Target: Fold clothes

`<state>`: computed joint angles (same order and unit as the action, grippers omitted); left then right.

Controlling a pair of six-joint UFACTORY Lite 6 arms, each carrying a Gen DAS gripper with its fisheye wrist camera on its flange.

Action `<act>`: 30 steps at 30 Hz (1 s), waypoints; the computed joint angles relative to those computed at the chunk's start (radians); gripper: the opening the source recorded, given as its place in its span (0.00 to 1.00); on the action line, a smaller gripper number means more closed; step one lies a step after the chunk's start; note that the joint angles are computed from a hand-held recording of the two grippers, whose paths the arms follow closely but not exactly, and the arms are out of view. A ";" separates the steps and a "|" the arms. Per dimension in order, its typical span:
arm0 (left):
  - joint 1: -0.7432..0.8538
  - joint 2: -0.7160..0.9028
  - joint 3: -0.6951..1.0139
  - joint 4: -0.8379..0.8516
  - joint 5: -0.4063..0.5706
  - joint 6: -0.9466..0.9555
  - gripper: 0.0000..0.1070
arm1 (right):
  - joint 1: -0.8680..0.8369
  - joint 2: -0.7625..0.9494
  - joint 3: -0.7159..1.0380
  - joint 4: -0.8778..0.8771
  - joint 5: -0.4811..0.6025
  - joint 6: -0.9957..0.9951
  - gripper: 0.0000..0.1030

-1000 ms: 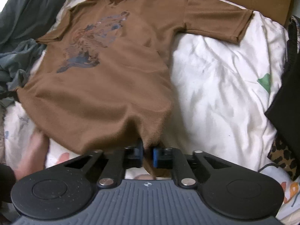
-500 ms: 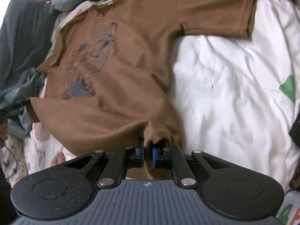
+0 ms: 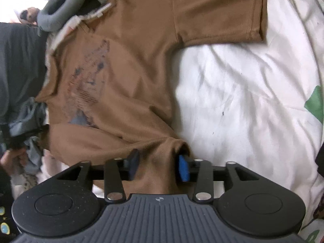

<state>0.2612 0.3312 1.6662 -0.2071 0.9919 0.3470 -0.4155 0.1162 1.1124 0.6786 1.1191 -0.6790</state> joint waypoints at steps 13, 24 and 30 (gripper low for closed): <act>0.132 -0.135 -0.006 -0.077 0.148 0.096 0.30 | -0.227 -0.230 -0.170 -0.068 0.105 -0.112 0.56; 0.180 -0.290 -0.199 -0.037 0.132 0.085 0.36 | -0.331 -0.493 -0.408 -0.036 0.094 -0.284 0.55; 0.133 -0.330 -0.240 0.026 0.113 -0.013 0.42 | -0.374 -0.536 -0.493 0.047 0.080 -0.415 0.52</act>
<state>0.3937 0.0013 1.4264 -0.1815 1.1054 0.3336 -0.7898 -0.4194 0.6190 0.7258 1.1987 -1.0939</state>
